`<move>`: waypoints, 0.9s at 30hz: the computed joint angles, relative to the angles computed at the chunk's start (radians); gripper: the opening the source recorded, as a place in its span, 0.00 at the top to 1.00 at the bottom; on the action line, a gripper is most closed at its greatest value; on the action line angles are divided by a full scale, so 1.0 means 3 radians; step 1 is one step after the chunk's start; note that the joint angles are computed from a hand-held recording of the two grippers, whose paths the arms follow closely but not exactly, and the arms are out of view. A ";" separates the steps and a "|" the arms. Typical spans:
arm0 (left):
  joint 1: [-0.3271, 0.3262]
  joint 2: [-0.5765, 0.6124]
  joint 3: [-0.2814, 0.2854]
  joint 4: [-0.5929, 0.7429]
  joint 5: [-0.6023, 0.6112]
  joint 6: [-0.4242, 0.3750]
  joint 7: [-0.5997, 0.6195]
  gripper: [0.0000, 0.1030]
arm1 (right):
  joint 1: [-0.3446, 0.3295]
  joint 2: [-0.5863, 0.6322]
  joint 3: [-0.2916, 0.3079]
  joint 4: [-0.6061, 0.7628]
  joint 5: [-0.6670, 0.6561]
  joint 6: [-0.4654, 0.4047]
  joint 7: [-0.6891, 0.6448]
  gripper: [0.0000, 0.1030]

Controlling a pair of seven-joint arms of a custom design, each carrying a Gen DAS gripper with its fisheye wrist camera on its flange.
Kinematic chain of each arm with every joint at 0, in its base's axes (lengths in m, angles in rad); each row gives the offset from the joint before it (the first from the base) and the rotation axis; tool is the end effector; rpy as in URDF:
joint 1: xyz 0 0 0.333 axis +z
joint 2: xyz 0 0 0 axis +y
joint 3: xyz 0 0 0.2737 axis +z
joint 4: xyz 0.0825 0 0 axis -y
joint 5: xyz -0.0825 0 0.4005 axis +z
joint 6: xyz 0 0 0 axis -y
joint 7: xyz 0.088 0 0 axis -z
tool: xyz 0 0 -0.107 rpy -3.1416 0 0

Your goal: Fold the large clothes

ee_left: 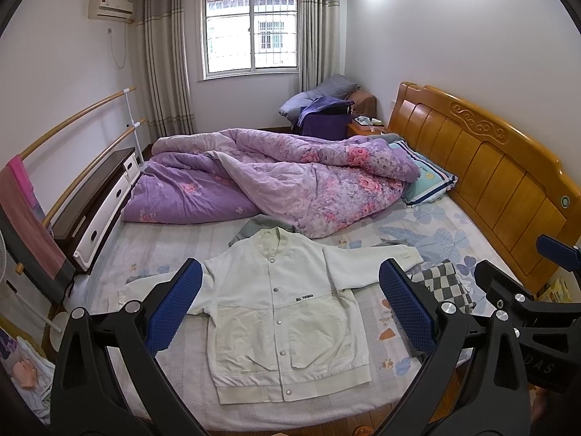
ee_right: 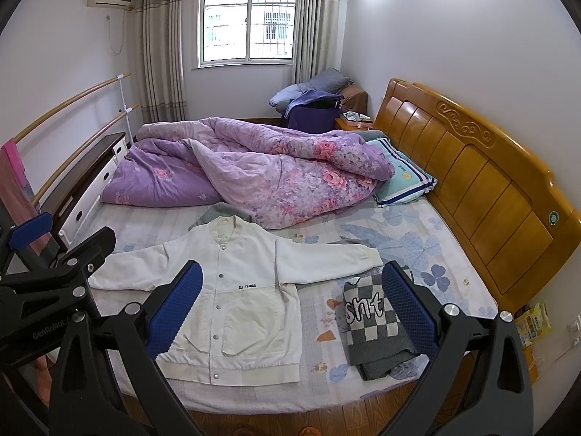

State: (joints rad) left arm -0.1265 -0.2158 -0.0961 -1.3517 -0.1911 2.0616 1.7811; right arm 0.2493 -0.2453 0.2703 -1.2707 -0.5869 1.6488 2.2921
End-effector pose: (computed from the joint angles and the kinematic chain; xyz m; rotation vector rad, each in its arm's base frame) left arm 0.4725 -0.1274 0.8676 -1.3055 2.0458 -1.0237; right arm 0.3962 0.1994 0.8743 -1.4386 2.0222 -0.9759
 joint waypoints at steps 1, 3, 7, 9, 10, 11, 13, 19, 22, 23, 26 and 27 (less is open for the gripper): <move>0.0003 -0.0008 0.0010 -0.0007 -0.0013 -0.0003 0.0011 0.05 | 0.0002 0.0002 0.0006 -0.0003 -0.0008 -0.0001 0.0008 0.08; 0.0004 0.0012 0.0005 0.0027 -0.0011 -0.0018 0.0003 0.05 | 0.0005 0.0031 0.0010 0.0033 -0.0016 -0.0013 -0.0001 0.07; 0.0012 0.0019 0.0005 0.0050 -0.0014 -0.0038 0.0008 0.05 | 0.0047 0.0127 0.0016 0.0151 -0.0060 -0.0075 0.0002 0.07; 0.0014 0.0047 0.0000 0.0095 -0.0013 -0.0060 -0.0004 0.05 | 0.0098 0.0266 0.0055 0.0324 -0.0140 -0.0160 0.0019 0.08; 0.0016 0.0040 0.0004 0.0083 -0.0025 -0.0064 -0.0001 0.05 | 0.0133 0.0312 0.0048 0.0377 -0.0162 -0.0188 0.0023 0.08; 0.0020 0.0042 0.0009 0.0086 -0.0034 -0.0075 0.0000 0.05 | 0.0169 0.0361 0.0033 0.0437 -0.0175 -0.0223 0.0012 0.08; 0.0033 0.0056 0.0026 0.0105 -0.0062 -0.0114 -0.0013 0.05 | 0.0244 0.0433 -0.0008 0.0529 -0.0184 -0.0282 -0.0014 0.07; 0.0096 0.0139 0.0050 0.0172 -0.0102 -0.0237 -0.0080 0.05 | 0.0395 0.0595 -0.0154 0.0672 -0.0103 -0.0315 -0.0137 0.07; 0.0136 0.0213 0.0047 0.0226 -0.0078 -0.0327 -0.0144 0.05 | 0.0433 0.0648 -0.0252 0.0668 0.0042 -0.0255 -0.0198 0.08; 0.0152 0.0239 0.0041 0.0242 -0.0059 -0.0355 -0.0175 0.05 | 0.0438 0.0659 -0.0284 0.0657 0.0111 -0.0228 -0.0222 0.08; 0.0195 0.0374 0.0015 0.0332 0.0040 -0.0445 -0.0277 0.05 | 0.0437 0.0744 -0.0368 0.0646 0.0287 -0.0137 -0.0317 0.08; 0.0209 0.0418 0.0009 0.0366 0.0059 -0.0474 -0.0293 0.05 | 0.0438 0.0794 -0.0390 0.0678 0.0340 -0.0133 -0.0356 0.08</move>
State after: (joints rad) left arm -0.0636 -0.0903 -0.0934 -1.2418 -0.1735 1.9194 1.6931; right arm 0.3808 -0.0070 0.1532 -1.0673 -0.4849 1.6089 2.1853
